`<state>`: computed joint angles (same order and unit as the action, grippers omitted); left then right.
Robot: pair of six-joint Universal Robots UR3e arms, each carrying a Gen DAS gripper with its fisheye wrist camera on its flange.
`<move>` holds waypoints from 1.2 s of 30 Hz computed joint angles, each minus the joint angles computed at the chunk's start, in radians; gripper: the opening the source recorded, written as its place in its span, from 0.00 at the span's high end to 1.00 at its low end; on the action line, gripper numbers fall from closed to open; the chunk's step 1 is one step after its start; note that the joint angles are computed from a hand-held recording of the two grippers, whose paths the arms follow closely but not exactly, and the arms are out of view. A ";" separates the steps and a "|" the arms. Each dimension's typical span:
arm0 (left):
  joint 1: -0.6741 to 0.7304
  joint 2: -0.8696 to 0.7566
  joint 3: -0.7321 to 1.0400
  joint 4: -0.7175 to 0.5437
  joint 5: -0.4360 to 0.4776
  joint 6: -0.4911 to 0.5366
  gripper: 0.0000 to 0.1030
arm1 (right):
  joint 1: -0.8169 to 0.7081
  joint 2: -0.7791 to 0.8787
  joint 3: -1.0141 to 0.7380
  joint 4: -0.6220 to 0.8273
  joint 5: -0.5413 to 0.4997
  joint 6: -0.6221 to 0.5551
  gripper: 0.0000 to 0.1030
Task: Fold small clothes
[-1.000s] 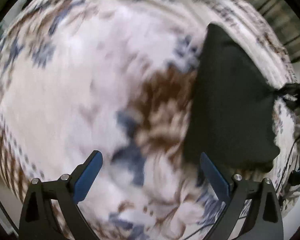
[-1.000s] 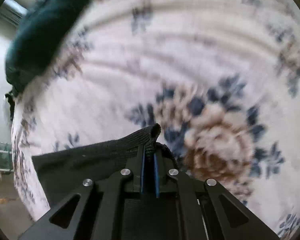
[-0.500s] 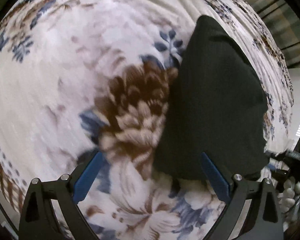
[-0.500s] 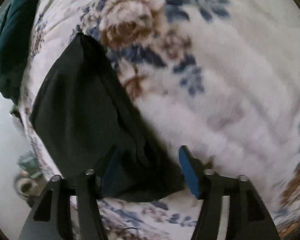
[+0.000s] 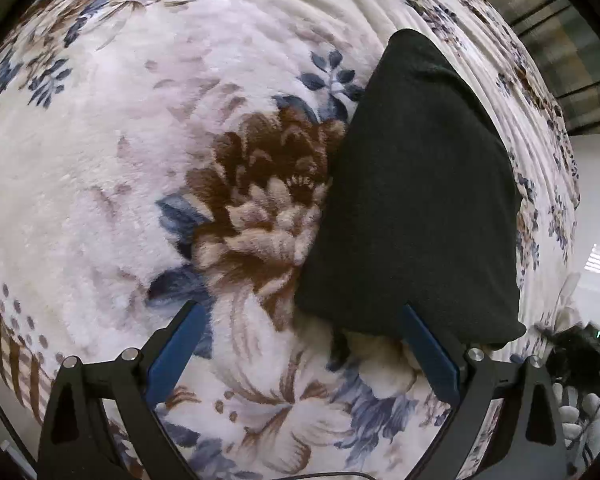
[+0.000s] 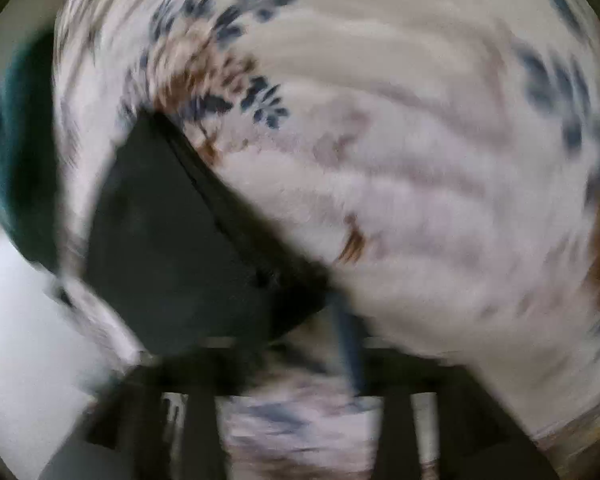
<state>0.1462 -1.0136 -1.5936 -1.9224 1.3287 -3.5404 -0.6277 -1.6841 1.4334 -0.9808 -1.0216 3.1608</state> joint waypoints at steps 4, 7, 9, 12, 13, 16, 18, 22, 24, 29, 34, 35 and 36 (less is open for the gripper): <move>0.003 0.017 -0.029 -0.003 -0.006 -0.019 0.04 | -0.227 -0.192 0.370 0.102 0.263 -0.030 0.21; 0.037 0.050 -0.037 -0.038 -0.022 0.008 0.04 | -0.160 -0.221 0.496 -0.142 0.309 0.067 0.54; 0.036 0.055 -0.039 -0.042 -0.024 0.009 0.04 | -0.068 -0.197 0.482 -0.340 0.309 0.110 0.85; 0.036 0.070 -0.050 -0.037 -0.024 0.012 0.04 | -0.022 -0.173 0.400 -0.411 0.359 -0.064 0.86; 0.034 0.073 -0.055 -0.033 -0.024 0.011 0.04 | -0.029 -0.182 0.407 -0.406 0.385 -0.132 0.86; 0.025 0.069 -0.048 -0.035 -0.014 0.006 0.04 | 0.033 -0.082 0.364 -0.469 0.199 -0.216 0.81; 0.038 0.072 -0.029 -0.056 -0.009 0.020 0.04 | -0.006 -0.035 0.368 -0.391 0.160 -0.247 0.71; 0.098 0.052 0.027 -0.068 -0.016 0.091 0.04 | 0.026 -0.016 0.156 -0.365 0.062 -0.176 0.42; 0.088 0.000 0.045 0.001 -0.002 0.107 0.04 | 0.066 0.035 0.016 -0.389 0.072 -0.157 0.34; 0.031 -0.219 0.046 0.319 0.042 0.122 0.04 | 0.273 0.445 -0.460 -0.417 0.030 -0.111 0.34; 0.039 -0.498 0.101 0.533 -0.014 0.170 0.04 | 0.381 0.898 -0.981 -0.150 0.046 -0.175 0.35; 0.035 -0.557 0.131 0.560 -0.016 0.170 0.04 | 0.386 0.933 -1.043 -0.128 0.052 -0.180 0.40; 0.044 -0.594 0.138 0.592 -0.051 0.185 0.06 | 0.382 0.937 -1.064 -0.138 0.063 -0.172 0.69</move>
<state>0.1899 -1.6079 -1.4557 -1.3308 1.2781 -3.3557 -0.2457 -0.7473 0.3690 -1.1191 -0.9582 2.9886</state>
